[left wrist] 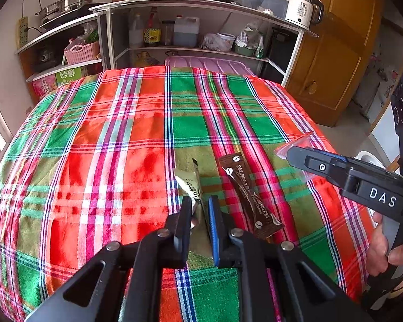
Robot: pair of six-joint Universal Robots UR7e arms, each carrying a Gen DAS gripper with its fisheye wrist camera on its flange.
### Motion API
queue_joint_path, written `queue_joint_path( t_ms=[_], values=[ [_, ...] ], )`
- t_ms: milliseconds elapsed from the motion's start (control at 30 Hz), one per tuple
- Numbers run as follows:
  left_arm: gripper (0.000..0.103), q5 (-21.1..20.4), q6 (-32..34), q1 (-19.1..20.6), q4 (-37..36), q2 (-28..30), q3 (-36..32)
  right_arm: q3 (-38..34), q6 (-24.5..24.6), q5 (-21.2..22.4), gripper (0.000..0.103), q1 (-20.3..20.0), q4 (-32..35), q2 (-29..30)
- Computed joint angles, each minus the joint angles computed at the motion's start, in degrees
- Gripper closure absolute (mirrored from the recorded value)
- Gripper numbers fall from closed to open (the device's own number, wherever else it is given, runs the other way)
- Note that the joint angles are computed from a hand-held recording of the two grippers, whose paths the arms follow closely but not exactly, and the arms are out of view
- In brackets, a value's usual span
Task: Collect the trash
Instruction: 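Grasp the clear plastic cup with the right tool while the left tool grasps the beige wrapper, then carry the clear cup and beige wrapper over the bin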
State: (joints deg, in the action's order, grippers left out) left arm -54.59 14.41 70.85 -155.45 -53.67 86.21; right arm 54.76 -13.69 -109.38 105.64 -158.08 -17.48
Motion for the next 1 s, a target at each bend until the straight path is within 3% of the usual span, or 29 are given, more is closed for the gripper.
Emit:
queue_joint_path(
  t_ms=[633,700,733,800,867,1000],
  values=[
    [0.091,2.27,-1.84,-2.52,-2.90,-2.51,4.06,14.86,1.63,1.42,0.069,-0.11,-9.83,-8.94],
    [0.076,3.38,-2.53,-2.34,-2.46,-1.83,3.24,15.73,1.61,1.60,0.069,-0.19,-10.36,-9.47],
    [0.063,4.10,-2.83,-2.25,-1.82,-1.37,2.64,16.03,1.50,1.60,0.069,-0.15,-10.58,-9.66],
    [0.061,3.09,-3.73,-1.66,0.33,-0.68,1.27,16.49,1.38,1.83,0.069,-0.15,-10.98,-9.99],
    [0.051,3.11,-4.26,-1.21,1.34,0.35,0.01,16.43,1.40,2.16,0.069,-0.17,-11.05,-10.03],
    [0.051,5.83,-3.51,-1.16,1.02,2.40,-1.20,16.70,1.49,2.49,0.069,-0.26,-11.29,-10.16]
  ],
)
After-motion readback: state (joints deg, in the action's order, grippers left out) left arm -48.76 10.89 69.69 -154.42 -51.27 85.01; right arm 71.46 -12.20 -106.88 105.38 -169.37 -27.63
